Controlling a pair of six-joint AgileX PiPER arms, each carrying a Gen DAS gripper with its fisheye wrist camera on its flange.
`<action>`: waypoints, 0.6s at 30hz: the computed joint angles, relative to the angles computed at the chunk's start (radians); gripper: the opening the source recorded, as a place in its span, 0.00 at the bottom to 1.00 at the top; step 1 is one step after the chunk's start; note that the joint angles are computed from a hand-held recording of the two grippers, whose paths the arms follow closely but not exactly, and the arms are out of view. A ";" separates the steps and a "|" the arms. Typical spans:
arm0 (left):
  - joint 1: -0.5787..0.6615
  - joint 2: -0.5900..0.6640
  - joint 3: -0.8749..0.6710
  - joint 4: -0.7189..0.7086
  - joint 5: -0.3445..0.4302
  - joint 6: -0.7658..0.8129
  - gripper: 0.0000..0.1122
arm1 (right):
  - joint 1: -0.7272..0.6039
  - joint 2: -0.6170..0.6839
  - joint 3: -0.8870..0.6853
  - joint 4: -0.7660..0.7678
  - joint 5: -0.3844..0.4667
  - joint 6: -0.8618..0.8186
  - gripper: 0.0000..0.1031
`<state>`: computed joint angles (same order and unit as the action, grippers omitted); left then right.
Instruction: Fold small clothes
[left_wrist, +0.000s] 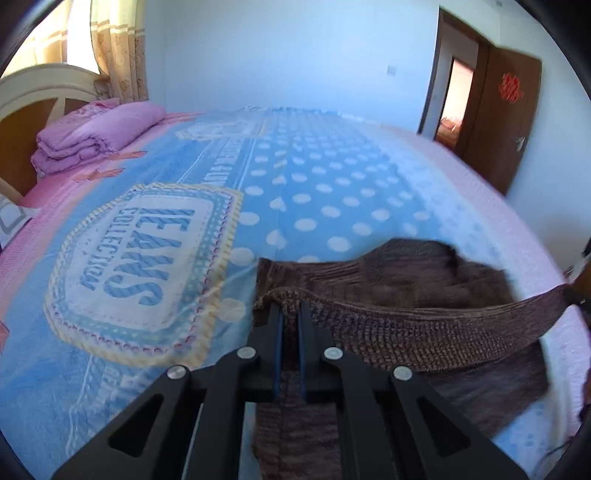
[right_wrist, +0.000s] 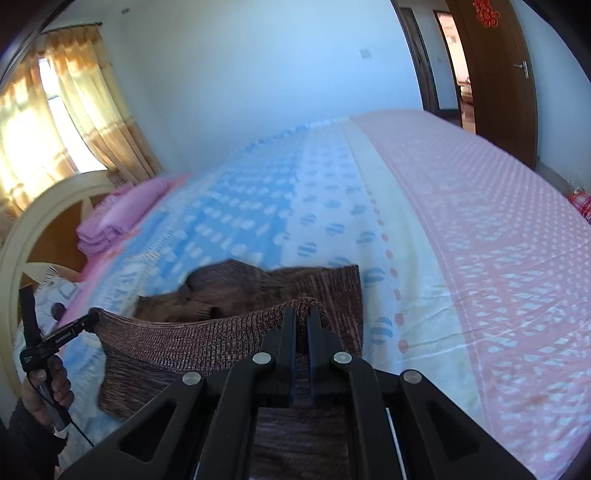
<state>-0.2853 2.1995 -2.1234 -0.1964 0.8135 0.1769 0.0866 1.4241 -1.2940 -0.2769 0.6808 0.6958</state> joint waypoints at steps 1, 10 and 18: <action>-0.016 0.041 -0.040 0.043 0.003 -0.016 0.07 | -0.015 0.046 -0.021 0.025 0.004 -0.032 0.04; -0.081 -0.100 0.315 0.347 -0.273 -0.103 0.69 | 0.029 0.194 -0.069 -0.130 0.058 -0.079 0.73; -0.191 -0.066 0.367 0.783 -0.306 -0.250 0.76 | 0.189 0.377 -0.214 -0.411 0.276 -0.140 0.73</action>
<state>-0.4759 2.1331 -1.7569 0.5866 0.5080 -0.0731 0.2761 1.8015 -1.5083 -0.6884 0.9573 0.5555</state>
